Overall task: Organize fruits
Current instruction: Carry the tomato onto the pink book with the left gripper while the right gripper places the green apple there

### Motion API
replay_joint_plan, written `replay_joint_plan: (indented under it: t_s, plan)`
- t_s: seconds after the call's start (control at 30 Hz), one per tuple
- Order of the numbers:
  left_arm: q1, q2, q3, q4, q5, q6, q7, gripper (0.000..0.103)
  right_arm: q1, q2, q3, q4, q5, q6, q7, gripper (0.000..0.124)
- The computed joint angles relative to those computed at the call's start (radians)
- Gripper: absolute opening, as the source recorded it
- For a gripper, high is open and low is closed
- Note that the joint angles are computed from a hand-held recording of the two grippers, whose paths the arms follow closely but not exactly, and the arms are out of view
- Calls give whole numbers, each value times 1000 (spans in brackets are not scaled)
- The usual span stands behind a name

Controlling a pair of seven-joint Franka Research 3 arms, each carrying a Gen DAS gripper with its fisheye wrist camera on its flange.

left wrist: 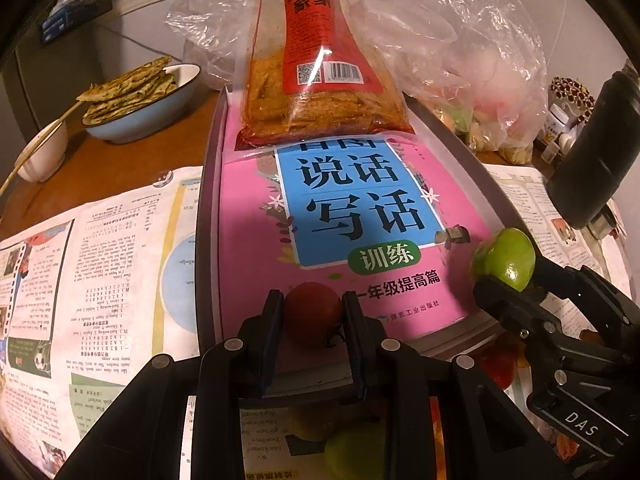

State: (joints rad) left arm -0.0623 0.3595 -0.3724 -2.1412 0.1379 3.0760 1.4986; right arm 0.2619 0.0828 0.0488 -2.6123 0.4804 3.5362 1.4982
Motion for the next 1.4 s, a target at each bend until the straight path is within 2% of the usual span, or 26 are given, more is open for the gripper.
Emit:
replay_joint_plan:
  t_s: [0.4, 0.57, 0.77, 1.13, 1.3, 1.4]
  plan:
    - [-6, -10, 10, -12, 12, 6, -9, 30, 85, 8, -13, 32, 263, 9, -243, 55]
    - [5, -10, 0, -13, 5, 4, -4, 30, 83, 2, -6, 30, 292, 13, -268, 55]
    - [-8, -15, 15, -15, 13, 4, -15, 31, 78, -7, 4, 21, 302, 18, -269, 55]
    - [-10, -32, 20, -34, 12, 4, -23, 31, 53, -28, 16, -18, 207, 32, -175, 57]
    - [-8, -36, 19, -38, 9, 5, -24, 31, 23, -52, 13, -61, 95, 51, -62, 61]
    - [-7, -42, 21, -43, 6, 4, -27, 36, -6, -72, 3, -99, -39, 68, 59, 61]
